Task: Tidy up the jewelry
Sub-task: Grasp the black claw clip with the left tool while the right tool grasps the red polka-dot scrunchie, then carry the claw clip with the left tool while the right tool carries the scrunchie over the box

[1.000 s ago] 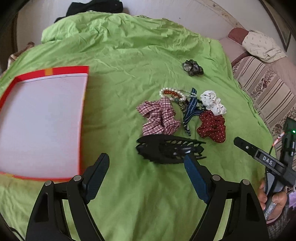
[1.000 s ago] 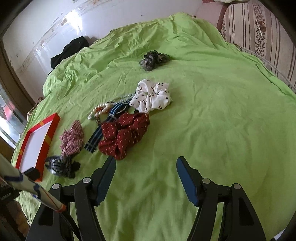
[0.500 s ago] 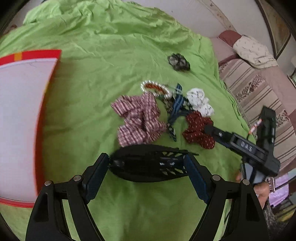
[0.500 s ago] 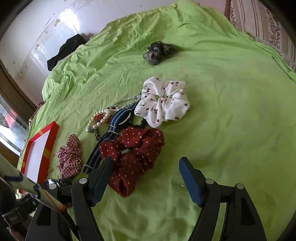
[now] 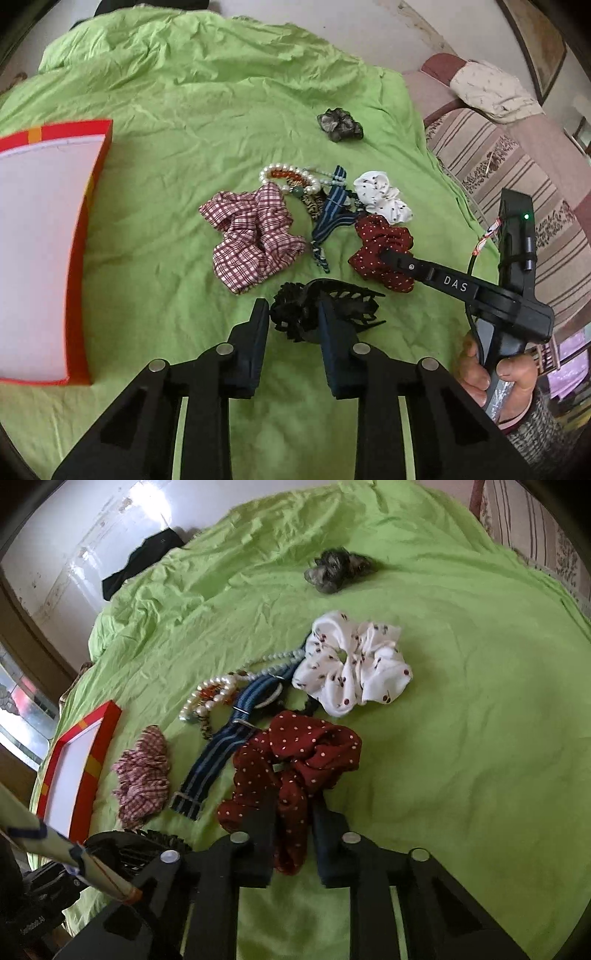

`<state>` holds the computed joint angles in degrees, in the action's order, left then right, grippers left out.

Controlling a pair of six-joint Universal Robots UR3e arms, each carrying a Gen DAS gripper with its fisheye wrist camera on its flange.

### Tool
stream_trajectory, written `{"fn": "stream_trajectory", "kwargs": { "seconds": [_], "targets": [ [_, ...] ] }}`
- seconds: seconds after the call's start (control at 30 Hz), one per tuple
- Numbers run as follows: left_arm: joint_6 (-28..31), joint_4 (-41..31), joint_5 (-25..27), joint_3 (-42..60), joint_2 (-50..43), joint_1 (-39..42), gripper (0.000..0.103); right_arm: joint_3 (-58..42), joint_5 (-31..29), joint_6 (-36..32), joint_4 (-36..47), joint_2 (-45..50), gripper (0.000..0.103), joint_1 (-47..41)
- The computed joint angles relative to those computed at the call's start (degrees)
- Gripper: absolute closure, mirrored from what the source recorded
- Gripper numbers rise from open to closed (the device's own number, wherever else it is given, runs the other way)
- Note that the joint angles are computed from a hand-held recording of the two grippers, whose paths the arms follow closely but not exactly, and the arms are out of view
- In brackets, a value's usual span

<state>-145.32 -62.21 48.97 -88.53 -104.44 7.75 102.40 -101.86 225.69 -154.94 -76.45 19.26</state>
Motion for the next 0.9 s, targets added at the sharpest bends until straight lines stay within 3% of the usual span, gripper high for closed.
{"fn": "stream_trajectory", "kwargs": {
  "seconds": [0.57, 0.9],
  "targets": [
    [8.49, -9.04, -7.43, -6.96, 21.41, 13.15, 0.080, -5.84, -11.52, 2.42, 9.23, -6.93, 0.093, 10.86],
    [5.01, -3.62, -8.22, -1.35, 16.12, 20.31, 0.080, -24.29, -11.70, -0.40, 19.03, 2.04, 0.093, 15.56]
  ]
}}
